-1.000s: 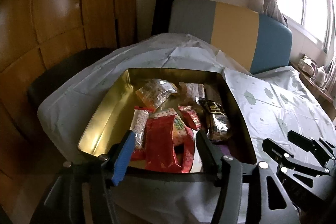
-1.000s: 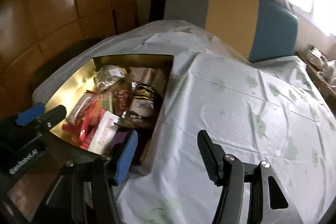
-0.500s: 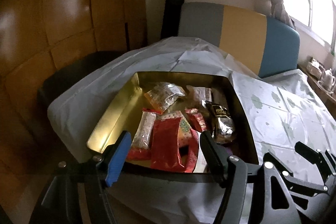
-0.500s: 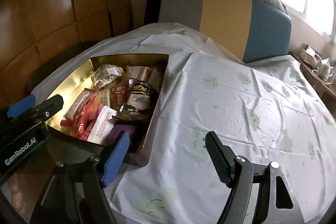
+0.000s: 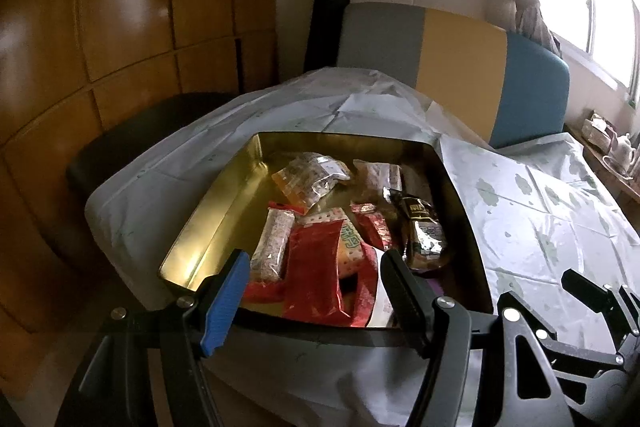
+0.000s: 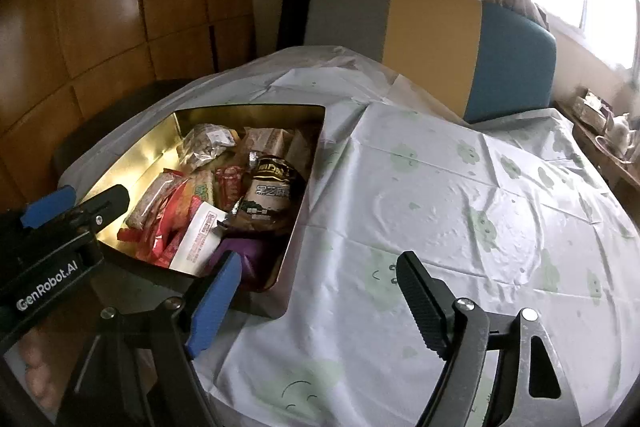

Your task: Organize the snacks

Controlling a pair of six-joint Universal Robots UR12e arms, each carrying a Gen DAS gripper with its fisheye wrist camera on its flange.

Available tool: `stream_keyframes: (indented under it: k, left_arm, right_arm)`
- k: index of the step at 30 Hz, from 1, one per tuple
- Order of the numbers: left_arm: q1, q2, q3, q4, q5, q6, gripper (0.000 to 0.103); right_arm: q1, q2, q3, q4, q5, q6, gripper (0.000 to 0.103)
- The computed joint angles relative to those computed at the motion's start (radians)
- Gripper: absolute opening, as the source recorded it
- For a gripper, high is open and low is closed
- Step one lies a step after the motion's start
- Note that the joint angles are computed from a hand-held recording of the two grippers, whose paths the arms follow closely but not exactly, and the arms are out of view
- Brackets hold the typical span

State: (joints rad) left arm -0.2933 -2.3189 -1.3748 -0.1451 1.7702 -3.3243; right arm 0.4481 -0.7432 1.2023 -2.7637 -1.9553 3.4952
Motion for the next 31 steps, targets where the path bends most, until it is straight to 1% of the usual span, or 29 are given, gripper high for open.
stream_keyframes:
  k: [8, 12, 15, 22, 23, 24, 25, 28, 29, 31]
  left_arm:
    - [-0.001, -0.003, 0.003, 0.004, 0.015, -0.004, 0.069]
    - [0.001, -0.002, 0.002, 0.002, 0.008, -0.011, 0.069]
    - [-0.002, -0.003, 0.003, 0.006, 0.018, -0.002, 0.068]
    - [0.002, -0.001, 0.001, -0.002, -0.009, -0.019, 0.068]
    - [0.001, -0.001, -0.001, 0.009, -0.004, -0.015, 0.065]
    - [-0.001, -0.003, 0.0, 0.015, 0.009, -0.008, 0.057]
    - [-0.002, -0.004, 0.001, 0.022, 0.018, -0.003, 0.054]
    - [-0.002, -0.007, 0.001, 0.041, 0.025, -0.009, 0.053]
    - [-0.002, -0.008, 0.004, 0.039, 0.032, -0.003, 0.053]
    - [-0.001, -0.008, 0.006, 0.029, 0.025, -0.006, 0.053]
  right_arm:
    - [0.0, 0.004, -0.006, 0.006, 0.003, 0.002, 0.082]
    - [0.0, 0.005, -0.006, 0.006, 0.007, -0.002, 0.083]
    - [-0.001, 0.005, -0.005, 0.005, 0.012, -0.004, 0.083]
    - [0.0, 0.006, -0.006, 0.005, 0.013, -0.014, 0.086]
    - [0.0, 0.006, -0.006, 0.005, 0.014, -0.016, 0.086]
    - [0.0, 0.006, -0.006, 0.005, 0.015, -0.017, 0.086]
    - [0.0, 0.006, -0.006, 0.004, 0.015, -0.018, 0.086]
    - [-0.002, 0.006, -0.005, 0.001, 0.021, -0.019, 0.086]
    - [-0.003, 0.006, -0.004, 0.001, 0.024, -0.019, 0.086]
    - [-0.004, 0.004, -0.002, 0.001, 0.027, -0.017, 0.086]
